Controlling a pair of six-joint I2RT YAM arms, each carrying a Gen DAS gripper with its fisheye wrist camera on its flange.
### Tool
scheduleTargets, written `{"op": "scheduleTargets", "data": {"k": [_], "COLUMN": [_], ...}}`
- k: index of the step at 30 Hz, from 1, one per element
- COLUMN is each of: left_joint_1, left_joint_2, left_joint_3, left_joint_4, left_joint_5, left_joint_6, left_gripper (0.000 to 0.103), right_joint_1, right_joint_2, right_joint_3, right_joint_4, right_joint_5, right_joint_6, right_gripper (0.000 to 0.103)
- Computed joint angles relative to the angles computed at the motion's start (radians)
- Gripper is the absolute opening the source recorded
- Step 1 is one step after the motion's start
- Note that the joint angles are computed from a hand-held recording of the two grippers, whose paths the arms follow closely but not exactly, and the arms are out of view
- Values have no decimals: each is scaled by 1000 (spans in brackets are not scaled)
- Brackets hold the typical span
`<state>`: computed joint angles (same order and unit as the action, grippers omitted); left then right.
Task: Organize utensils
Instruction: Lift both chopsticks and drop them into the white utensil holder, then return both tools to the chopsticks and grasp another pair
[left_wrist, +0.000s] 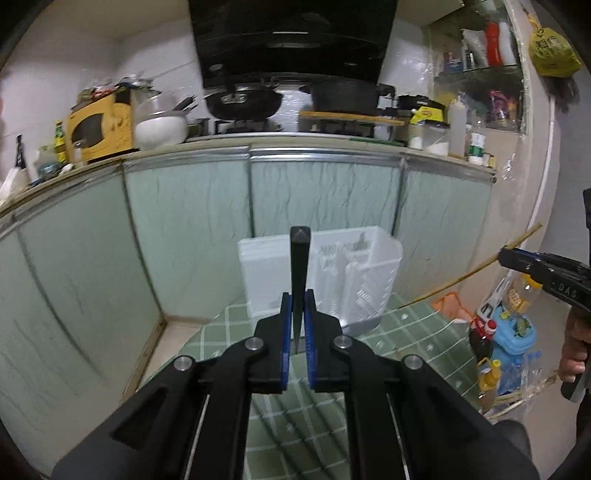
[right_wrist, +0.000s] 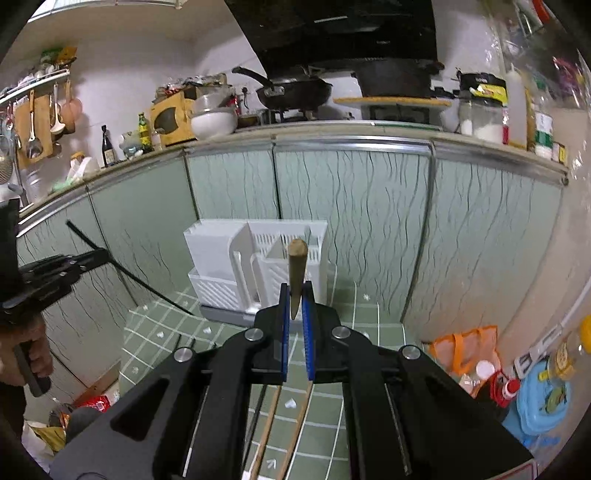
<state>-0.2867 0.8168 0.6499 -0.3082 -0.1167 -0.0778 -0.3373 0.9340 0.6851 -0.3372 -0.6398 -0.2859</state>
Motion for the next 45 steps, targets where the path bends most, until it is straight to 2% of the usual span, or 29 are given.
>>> {"op": "scheduleTargets", "data": {"k": [5, 8, 14, 19, 24, 25, 27, 28, 29, 30, 31, 32, 34, 37, 45], "left_joint_1": [-79, -94, -132, -146, -135, -134, -139, -141, -142, -143, -137, -132, -109, -67, -15], "left_joint_2": [135, 212, 378, 522, 616, 634, 648, 645, 633, 616, 600, 586, 535, 452, 175], "left_joint_3": [134, 215, 365, 428, 421, 415, 395, 380, 354, 328, 314, 304, 258, 185, -34], "left_joint_4": [40, 51, 83, 134, 205, 223, 257, 276, 307, 333, 327, 319, 314, 289, 234], "left_joint_5": [-38, -19, 4, 23, 49, 48, 4, -26, -57, -84, -101, -112, -113, -64, -44], "left_joint_6": [13, 14, 15, 27, 49, 56, 71, 79, 90, 104, 115, 118, 108, 95, 103], "left_gripper": [6, 6, 6, 6, 6, 9, 58, 96, 98, 98, 98, 98, 98, 98, 98], "right_joint_1": [53, 66, 115, 147, 173, 180, 184, 184, 186, 184, 179, 177, 170, 156, 126], "right_joint_2": [42, 94, 217, 320, 429, 459, 502, 512, 514, 502, 488, 475, 433, 370, 122], "right_joint_3": [106, 180, 296, 334, 351, 354, 359, 357, 346, 318, 290, 271, 217, 157, -18], "right_joint_4": [-23, -34, -27, 14, 58, 74, 91, 97, 112, 144, 168, 172, 200, 204, 160], "right_joint_5": [32, 21, 64, 90, 105, 118, 138, 152, 178, 194, 196, 212, 239, 243, 230], "right_joint_6": [22, 42, 46, 46, 42, 45, 55, 63, 76, 86, 82, 69, 51, 38, 21], "right_gripper": [6, 6, 6, 6, 6, 7, 16, 39, 70, 75, 76, 86, 95, 95, 95]}}
